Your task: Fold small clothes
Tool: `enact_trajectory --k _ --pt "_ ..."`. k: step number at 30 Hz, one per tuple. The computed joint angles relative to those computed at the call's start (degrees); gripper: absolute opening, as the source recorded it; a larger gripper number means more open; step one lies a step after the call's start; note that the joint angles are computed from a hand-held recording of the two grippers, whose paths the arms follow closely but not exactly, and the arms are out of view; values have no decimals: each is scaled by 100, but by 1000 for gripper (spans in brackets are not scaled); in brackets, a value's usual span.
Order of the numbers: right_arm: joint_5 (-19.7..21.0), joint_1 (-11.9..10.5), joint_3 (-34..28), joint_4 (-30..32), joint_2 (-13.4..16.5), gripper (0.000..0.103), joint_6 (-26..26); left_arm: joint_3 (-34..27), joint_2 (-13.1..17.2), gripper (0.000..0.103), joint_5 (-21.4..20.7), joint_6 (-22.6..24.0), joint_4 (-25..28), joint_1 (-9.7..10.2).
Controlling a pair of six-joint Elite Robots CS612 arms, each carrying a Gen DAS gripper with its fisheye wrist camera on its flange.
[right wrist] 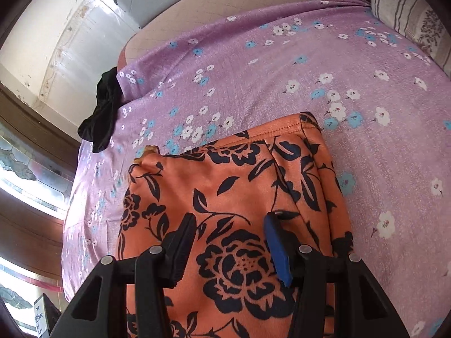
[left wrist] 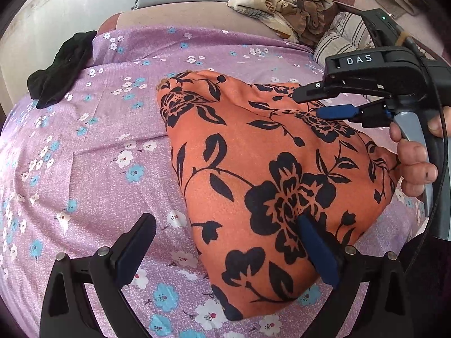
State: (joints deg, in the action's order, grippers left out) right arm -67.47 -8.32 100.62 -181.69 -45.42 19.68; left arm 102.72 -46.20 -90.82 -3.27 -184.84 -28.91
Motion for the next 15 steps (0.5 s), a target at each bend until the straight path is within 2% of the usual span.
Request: enact_trajectory --k 4,7,9,13,15 --pt "-105 -14 413 -388 -194 54 37 208 -146 100 88 223 -282 -26" --pt "39 -70 653 -284 -316 54 -55 179 -156 100 164 252 -45 -31" --pt "-38 -67 732 -14 -356 54 -148 110 -111 100 33 183 171 7" --pt "-222 -26 884 -174 -439 54 -274 91 -115 100 -239 -68 246 93" --pt "-125 -57 980 -442 -452 54 -155 137 -139 100 -257 -102 138 100"
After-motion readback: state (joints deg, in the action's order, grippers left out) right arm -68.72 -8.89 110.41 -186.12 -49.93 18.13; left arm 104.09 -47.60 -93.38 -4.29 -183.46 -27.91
